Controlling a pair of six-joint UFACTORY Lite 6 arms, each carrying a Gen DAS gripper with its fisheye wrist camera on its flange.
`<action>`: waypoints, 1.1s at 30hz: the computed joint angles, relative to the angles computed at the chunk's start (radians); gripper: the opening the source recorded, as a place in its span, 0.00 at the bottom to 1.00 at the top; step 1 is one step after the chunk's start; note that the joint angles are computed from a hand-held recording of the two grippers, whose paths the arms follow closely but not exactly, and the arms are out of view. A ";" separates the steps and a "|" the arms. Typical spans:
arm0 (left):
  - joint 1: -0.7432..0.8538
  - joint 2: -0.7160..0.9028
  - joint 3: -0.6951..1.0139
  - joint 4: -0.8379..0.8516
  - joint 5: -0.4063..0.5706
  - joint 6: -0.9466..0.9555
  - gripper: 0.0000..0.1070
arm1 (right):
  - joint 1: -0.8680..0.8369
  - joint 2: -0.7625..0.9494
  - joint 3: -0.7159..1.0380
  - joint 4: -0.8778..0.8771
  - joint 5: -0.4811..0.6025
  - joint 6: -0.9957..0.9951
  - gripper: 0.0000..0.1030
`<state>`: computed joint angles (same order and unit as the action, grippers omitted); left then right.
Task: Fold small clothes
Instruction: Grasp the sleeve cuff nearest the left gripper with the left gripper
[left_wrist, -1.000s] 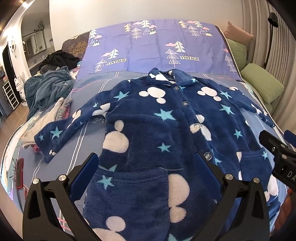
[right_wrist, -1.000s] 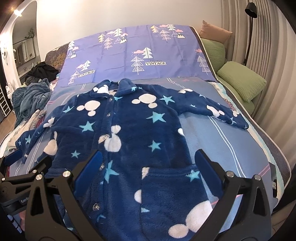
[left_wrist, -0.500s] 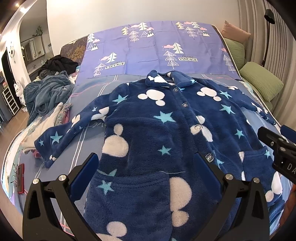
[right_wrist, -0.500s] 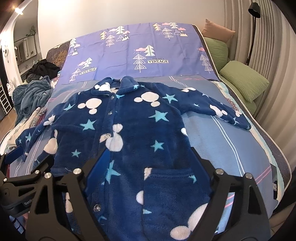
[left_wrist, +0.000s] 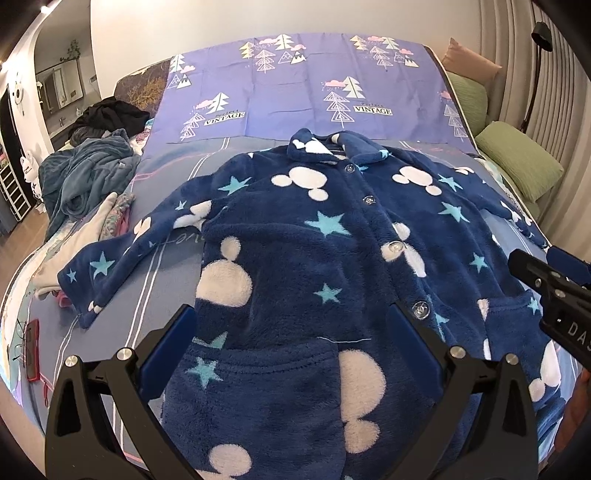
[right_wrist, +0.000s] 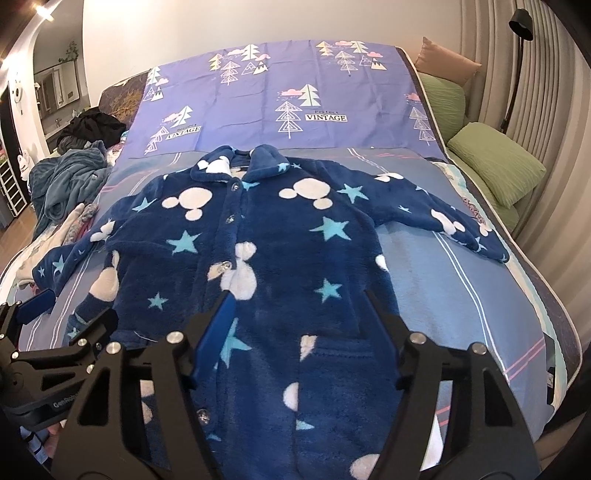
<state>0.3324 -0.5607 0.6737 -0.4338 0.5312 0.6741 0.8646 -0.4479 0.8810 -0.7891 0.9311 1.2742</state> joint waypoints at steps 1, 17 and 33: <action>0.005 0.006 0.003 -0.011 -0.001 0.013 0.95 | -0.003 0.005 0.003 0.001 -0.006 -0.003 0.66; 0.353 0.508 0.304 -0.361 0.201 0.317 0.93 | -0.156 0.118 0.059 0.134 -0.213 -0.149 0.54; 0.699 1.565 1.322 -0.606 0.556 -0.135 0.47 | -0.231 0.261 0.094 0.116 -0.378 -0.109 0.73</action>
